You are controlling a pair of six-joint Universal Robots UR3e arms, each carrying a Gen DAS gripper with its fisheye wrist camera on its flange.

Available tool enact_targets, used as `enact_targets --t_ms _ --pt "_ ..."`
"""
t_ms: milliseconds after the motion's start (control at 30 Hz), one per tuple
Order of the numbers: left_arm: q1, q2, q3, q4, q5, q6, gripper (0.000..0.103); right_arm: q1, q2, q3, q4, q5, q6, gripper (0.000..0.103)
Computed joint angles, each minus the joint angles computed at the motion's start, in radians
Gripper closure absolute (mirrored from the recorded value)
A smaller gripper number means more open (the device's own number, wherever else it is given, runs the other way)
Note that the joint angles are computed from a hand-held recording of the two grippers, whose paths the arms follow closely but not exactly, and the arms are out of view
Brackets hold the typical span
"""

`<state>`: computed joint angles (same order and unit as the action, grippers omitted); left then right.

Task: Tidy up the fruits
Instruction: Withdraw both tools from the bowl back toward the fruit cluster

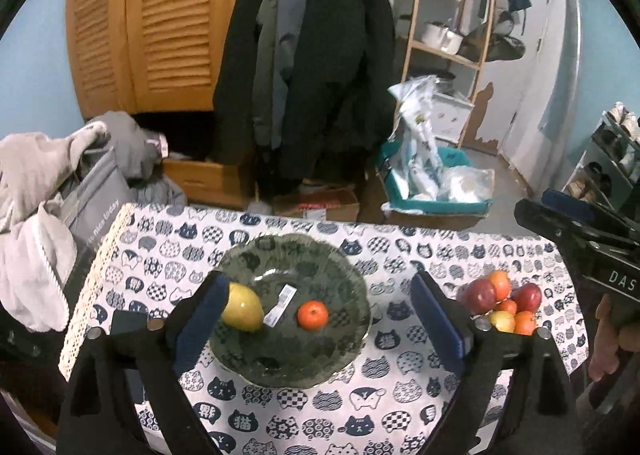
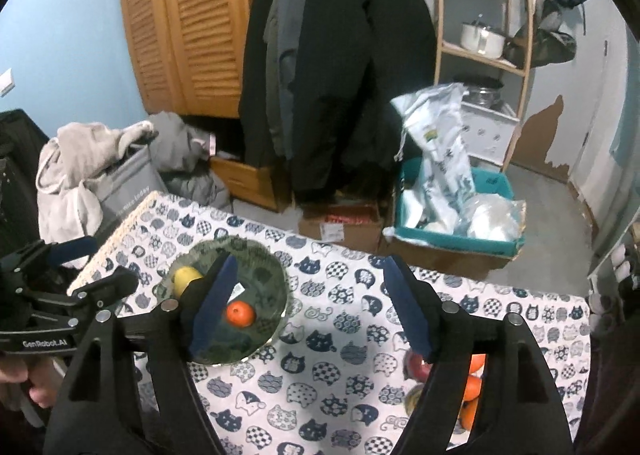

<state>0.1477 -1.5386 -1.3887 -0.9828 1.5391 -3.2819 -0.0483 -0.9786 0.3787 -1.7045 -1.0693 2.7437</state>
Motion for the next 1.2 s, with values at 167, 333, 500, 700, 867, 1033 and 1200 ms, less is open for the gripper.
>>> enact_targets --t_ms 167,333,500,700,867,1033,1200 --pt "-0.051 -0.016 0.051 0.011 0.047 -0.008 0.002 -0.060 -0.085 0.098 -0.043 0.046 -0.012 0.022" --pt "-0.089 -0.040 0.107 -0.003 0.070 -0.019 0.001 -0.121 -0.150 0.169 -0.055 0.090 -0.039 0.020" --pt "-0.126 -0.075 0.168 -0.022 0.074 -0.035 0.001 -0.190 -0.205 0.238 -0.067 0.131 -0.060 0.020" --pt "-0.192 -0.135 0.247 -0.036 0.095 -0.032 0.001 -0.270 -0.264 0.313 -0.084 0.138 -0.089 0.019" --pt "-0.245 -0.204 0.340 -0.067 0.114 -0.027 0.001 -0.345 -0.284 0.327 -0.045 0.181 -0.112 0.019" --pt "-0.292 -0.280 0.447 -0.113 0.123 -0.039 0.001 -0.411 -0.302 0.336 -0.035 0.205 -0.128 0.019" --pt "-0.339 -0.365 0.564 -0.158 0.116 -0.047 0.001 -0.451 -0.313 0.377 -0.065 0.166 -0.140 0.019"
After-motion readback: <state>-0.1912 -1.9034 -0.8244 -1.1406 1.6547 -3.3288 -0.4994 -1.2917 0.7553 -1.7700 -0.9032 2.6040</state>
